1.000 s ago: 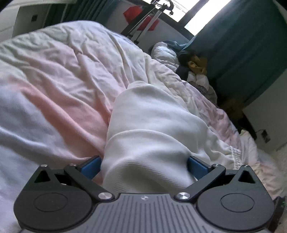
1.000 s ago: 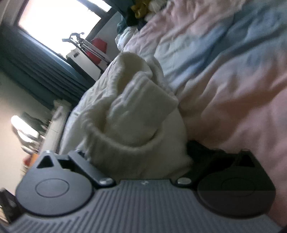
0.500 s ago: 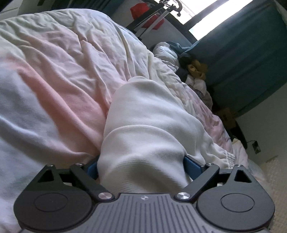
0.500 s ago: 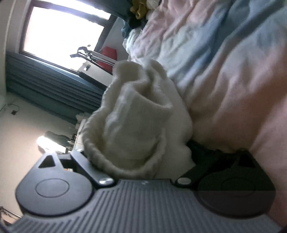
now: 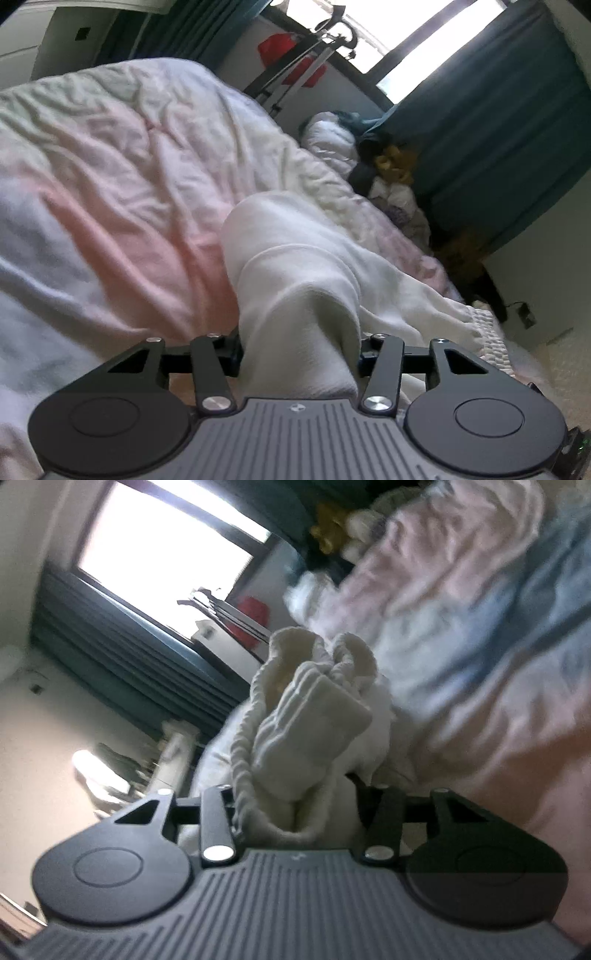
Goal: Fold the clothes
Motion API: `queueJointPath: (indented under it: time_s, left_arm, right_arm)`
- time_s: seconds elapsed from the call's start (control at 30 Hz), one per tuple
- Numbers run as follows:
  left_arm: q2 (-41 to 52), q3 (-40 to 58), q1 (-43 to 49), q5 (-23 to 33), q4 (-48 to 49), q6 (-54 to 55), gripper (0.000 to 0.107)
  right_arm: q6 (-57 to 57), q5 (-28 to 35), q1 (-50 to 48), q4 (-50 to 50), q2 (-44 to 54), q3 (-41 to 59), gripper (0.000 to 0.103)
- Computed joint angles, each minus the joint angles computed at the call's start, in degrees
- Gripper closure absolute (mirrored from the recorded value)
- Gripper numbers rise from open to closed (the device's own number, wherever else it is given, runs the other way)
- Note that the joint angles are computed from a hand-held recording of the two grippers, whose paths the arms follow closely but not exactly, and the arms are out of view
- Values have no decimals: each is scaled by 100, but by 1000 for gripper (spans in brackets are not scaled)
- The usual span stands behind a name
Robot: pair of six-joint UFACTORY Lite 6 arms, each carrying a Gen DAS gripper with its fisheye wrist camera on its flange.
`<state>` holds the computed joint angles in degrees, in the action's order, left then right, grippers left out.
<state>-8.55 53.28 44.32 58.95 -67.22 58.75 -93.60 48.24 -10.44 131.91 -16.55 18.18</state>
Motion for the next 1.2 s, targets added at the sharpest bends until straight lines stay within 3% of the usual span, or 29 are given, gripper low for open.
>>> queueJointPath:
  time_s: [0.13, 0.23, 0.3, 0.43, 0.7, 0.83, 0.97, 1.03, 1.1, 1.2]
  left_arm:
    - [-349, 411, -225, 308, 32, -644, 56]
    - [-511, 754, -1010, -69, -66, -1214, 56]
    - [-504, 939, -1731, -529, -124, -1574, 55]
    - [-127, 1451, -3668, -2059, 117, -2250, 55]
    - [2483, 3347, -6614, -4257, -1059, -1519, 55]
    - [4386, 5068, -7320, -4402, -1472, -1093, 55]
    - [6329, 7327, -7745, -4220, 336, -2645, 55]
    - [6917, 8005, -7899, -4162, 1313, -3462, 55]
    - [7274, 8204, -7928, -4198, 1368, -3444, 54]
    - [7386, 7911, -7844, -4233, 370, -2381, 50]
  right_arm:
    - [718, 558, -715, -553, -376, 124, 55]
    - [1201, 754, -1372, -1028, -735, 301, 55]
    - [1346, 939, -1906, -1303, -831, 499, 55]
    - [1234, 1418, -3059, -1780, -592, 1015, 55]
    - [482, 1966, -4756, -1765, 1653, 2447, 55]
    - [-432, 2139, -5154, -1138, 2939, 2878, 55]
    - [-860, 2250, -5380, -575, 4104, 3161, 55]
    - [-815, 2152, -5446, -399, 4667, 3385, 55]
    - [-606, 1861, -5472, -321, 5191, 3681, 55]
    - [60, 1299, -5460, -563, 5671, 4082, 53]
